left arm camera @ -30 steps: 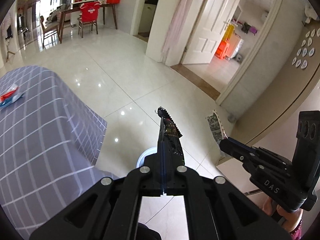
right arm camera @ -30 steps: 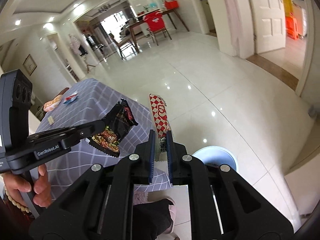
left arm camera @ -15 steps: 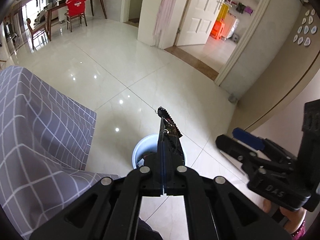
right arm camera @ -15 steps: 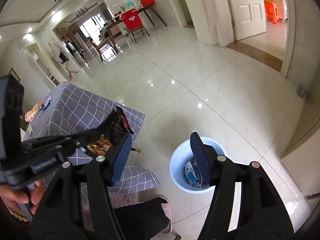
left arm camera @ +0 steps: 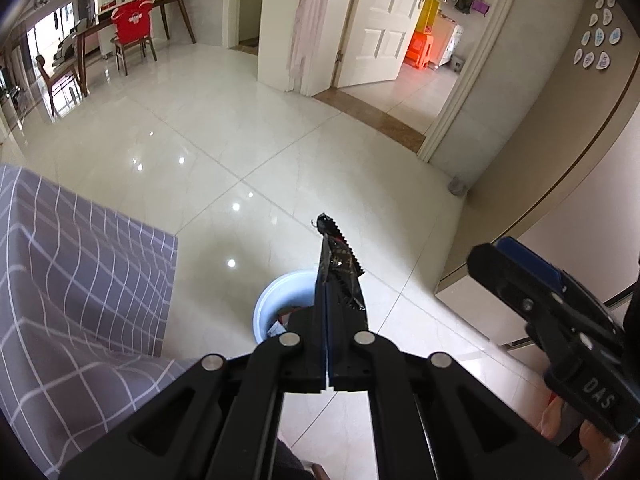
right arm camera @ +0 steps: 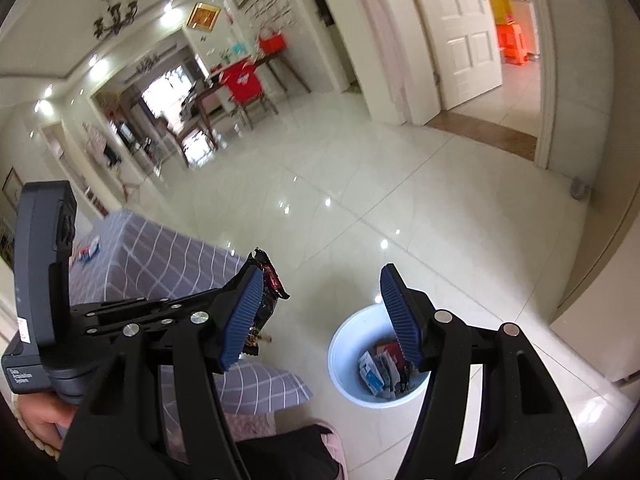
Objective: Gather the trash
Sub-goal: 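Open the left tool over the bucket to drop the black bag, then grasp the yellow card strip with the left tool while the right tool grasps the blue packet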
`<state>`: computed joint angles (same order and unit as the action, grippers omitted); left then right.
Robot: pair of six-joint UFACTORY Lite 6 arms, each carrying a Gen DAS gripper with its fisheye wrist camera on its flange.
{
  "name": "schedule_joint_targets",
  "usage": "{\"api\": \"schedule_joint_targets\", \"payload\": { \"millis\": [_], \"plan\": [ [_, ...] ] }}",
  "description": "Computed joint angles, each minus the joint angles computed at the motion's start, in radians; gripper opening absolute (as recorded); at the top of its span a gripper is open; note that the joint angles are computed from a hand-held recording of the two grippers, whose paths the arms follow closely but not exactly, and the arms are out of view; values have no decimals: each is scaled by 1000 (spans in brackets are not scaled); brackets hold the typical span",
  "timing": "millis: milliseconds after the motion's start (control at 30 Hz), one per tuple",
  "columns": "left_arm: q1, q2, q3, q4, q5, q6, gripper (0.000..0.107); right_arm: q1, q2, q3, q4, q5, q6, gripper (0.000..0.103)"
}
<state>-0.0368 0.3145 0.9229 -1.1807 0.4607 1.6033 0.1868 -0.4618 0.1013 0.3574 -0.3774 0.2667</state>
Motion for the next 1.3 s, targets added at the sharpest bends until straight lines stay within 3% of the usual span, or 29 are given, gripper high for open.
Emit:
{"api": "schedule_joint_targets", "payload": {
  "millis": [33, 133, 333, 533, 700, 867, 1100, 1300],
  "plan": [
    [-8, -6, 3, -6, 4, -8, 7, -2, -48, -18, 61, 10, -52, 61],
    [-36, -24, 9, 28, -42, -103, 69, -16, -149, -40, 191, 58, -176, 61],
    [24, -125, -57, 9, -10, -79, 69, -25, -221, -47, 285, 125, -288, 61],
    [115, -247, -121, 23, 38, -62, 69, 74, -198, -3, 496, 119, -465, 61],
    [256, -335, -139, 60, 123, -51, 69, 252, -149, 55, 760, 43, -650, 61],
    [431, -374, -111, 89, 176, -22, 69, 441, 2, 179, 844, -46, -668, 62],
    [681, -241, 79, 112, 239, 14, 69, 599, 336, 508, 841, -73, -695, 62],
    [838, 97, 483, 194, 254, -154, 69, 634, 657, 894, 927, 16, -892, 63]
  ]
}}
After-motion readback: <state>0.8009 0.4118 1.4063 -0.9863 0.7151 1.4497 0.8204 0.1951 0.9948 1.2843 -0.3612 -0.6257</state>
